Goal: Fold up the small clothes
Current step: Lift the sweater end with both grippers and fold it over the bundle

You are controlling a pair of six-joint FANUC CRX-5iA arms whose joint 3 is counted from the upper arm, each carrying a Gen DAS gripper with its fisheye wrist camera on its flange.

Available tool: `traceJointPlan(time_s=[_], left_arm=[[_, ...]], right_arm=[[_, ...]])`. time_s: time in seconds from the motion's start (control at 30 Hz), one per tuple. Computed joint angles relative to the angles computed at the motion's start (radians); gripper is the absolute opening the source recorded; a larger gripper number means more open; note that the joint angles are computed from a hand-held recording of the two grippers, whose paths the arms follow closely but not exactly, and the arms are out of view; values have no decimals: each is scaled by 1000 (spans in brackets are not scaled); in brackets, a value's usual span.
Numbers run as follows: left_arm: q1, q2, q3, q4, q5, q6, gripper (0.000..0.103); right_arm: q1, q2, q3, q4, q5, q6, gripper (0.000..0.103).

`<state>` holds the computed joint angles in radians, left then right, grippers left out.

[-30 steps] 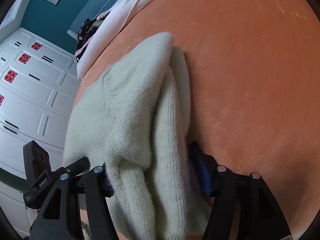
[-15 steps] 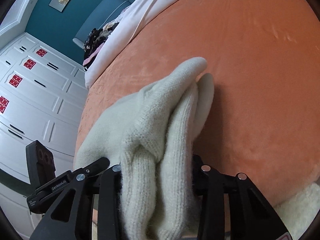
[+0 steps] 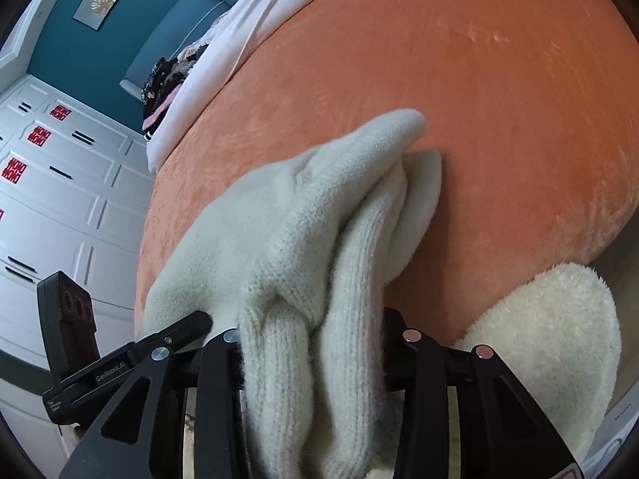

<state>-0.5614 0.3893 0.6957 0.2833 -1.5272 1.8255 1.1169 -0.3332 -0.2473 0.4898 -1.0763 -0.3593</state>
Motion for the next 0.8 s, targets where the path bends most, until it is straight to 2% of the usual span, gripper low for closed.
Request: traceJointPlan(time_s=[0.2, 0.4, 0.8], left_arm=[[-9, 3, -6, -26, -14, 0, 58], [-17, 20, 16, -49, -35, 20, 63], [-48, 61, 82, -115, -59, 30, 76]], right_arm=[[15, -36, -70, -18, 33, -39, 39], [16, -97, -159, -16, 99, -80, 47], [-49, -122, -193, -76, 186, -17, 52]])
